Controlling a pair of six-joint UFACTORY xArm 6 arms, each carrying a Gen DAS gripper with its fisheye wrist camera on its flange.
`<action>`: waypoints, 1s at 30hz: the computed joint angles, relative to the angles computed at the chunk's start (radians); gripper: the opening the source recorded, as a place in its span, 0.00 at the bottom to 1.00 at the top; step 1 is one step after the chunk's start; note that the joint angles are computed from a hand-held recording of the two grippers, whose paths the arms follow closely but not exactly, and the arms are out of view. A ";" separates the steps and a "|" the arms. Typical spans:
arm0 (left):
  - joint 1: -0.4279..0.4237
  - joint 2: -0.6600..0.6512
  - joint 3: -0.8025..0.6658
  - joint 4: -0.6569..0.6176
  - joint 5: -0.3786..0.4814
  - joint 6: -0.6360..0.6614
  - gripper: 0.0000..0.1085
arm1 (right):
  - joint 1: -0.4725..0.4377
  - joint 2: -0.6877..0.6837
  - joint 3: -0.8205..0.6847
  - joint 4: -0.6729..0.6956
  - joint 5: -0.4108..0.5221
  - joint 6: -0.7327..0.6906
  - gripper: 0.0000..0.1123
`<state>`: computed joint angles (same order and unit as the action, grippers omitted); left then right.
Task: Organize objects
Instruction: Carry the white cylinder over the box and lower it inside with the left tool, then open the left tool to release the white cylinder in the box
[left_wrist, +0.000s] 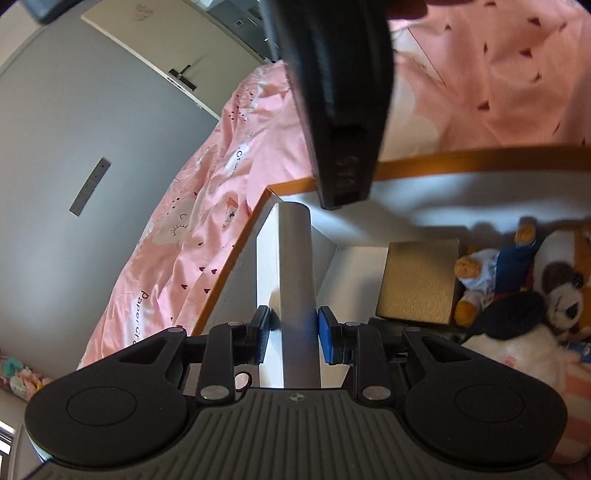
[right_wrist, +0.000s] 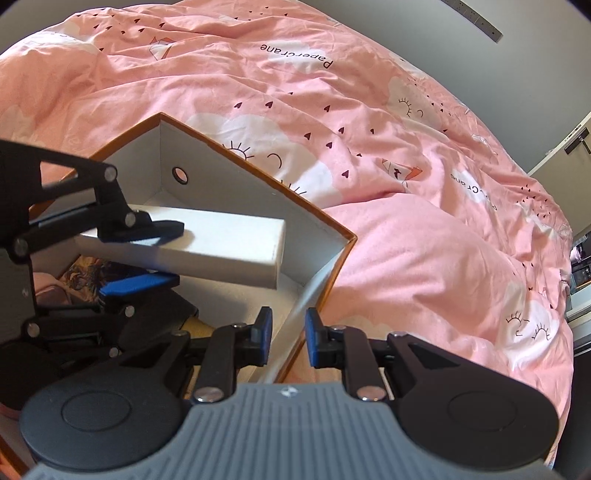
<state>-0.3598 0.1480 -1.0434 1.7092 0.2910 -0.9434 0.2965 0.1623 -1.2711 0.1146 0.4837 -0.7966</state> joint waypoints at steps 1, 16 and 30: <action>0.002 0.011 -0.006 0.000 0.002 0.006 0.29 | 0.002 0.006 -0.004 0.007 -0.004 -0.007 0.17; 0.011 0.109 -0.066 -0.222 0.050 0.290 0.27 | 0.030 0.082 -0.066 -0.080 0.033 0.056 0.17; 0.041 0.087 -0.047 -0.316 0.032 0.312 0.52 | 0.034 0.078 -0.057 -0.100 0.044 0.079 0.23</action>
<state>-0.3183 0.2351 -1.0900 1.3929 0.3226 -0.6314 0.3305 0.2404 -1.3277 0.0146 0.5281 -0.7181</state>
